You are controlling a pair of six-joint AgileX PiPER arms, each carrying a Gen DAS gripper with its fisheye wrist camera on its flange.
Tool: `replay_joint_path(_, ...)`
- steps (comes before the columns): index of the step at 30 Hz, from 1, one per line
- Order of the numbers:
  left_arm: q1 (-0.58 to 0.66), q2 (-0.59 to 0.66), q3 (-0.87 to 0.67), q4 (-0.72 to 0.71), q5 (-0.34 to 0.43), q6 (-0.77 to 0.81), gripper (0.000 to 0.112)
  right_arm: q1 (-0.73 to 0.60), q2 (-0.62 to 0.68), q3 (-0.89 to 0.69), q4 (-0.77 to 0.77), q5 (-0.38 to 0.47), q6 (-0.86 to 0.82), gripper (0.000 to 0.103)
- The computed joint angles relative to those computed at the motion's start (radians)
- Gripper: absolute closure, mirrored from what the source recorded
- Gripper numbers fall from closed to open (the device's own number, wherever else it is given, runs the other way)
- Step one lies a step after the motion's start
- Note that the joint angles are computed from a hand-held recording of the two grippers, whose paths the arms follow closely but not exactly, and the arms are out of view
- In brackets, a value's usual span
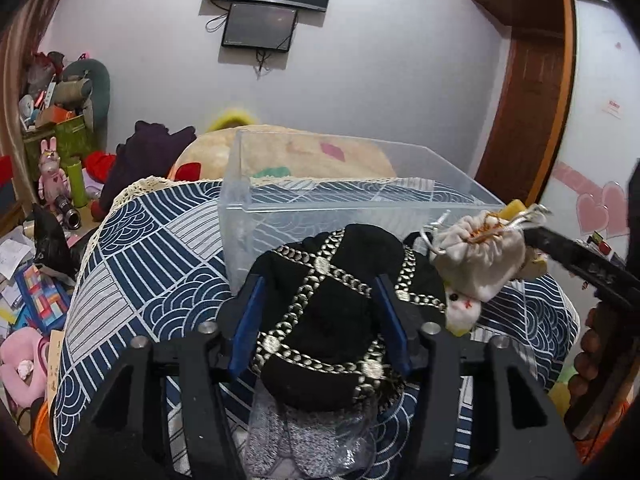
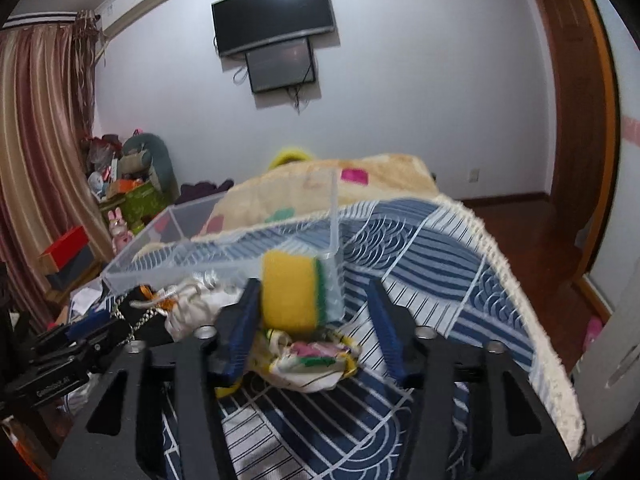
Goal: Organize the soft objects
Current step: 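Grasp the yellow-green sponge with the right tool while the left tool grasps the black knit hat, then carry the sponge with the right tool while the left tool carries the hat, both releasing into the clear box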
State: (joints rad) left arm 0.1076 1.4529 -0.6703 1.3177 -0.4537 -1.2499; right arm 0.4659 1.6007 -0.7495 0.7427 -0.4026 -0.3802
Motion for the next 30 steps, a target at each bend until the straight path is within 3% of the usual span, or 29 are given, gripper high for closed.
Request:
replay_joint_path(1,0.001,-0.004,0.006,0.003,-0.006,0.000,0.073,-0.004,0.005,-0.002,-0.019,0.016,0.018,0.076)
replay_joint_path(3,-0.019,-0.022,0.022,-0.039,0.026,0.038,0.084,-0.006,0.003,0.008,-0.040,0.012,0.042,0.076)
replay_joint_path(9,-0.004,-0.073,0.046,-0.039,0.018,0.046,0.101,0.059,-0.050,0.058,0.110,-0.095,-0.104,0.077)
replay_joint_path(14,0.021,-0.133,0.057,-0.004,-0.015,0.017,0.103,0.097,-0.108,0.082,0.177,-0.155,-0.180,0.077)
replay_joint_path(23,0.087,-0.195,0.024,0.068,-0.092,-0.070,0.103,0.122,-0.206,0.084,0.183,-0.171,-0.245,0.077)
replay_joint_path(30,0.122,-0.182,-0.067,0.130,-0.121,-0.152,0.103,0.122,-0.190,0.041,0.188,-0.168,-0.293,0.077)
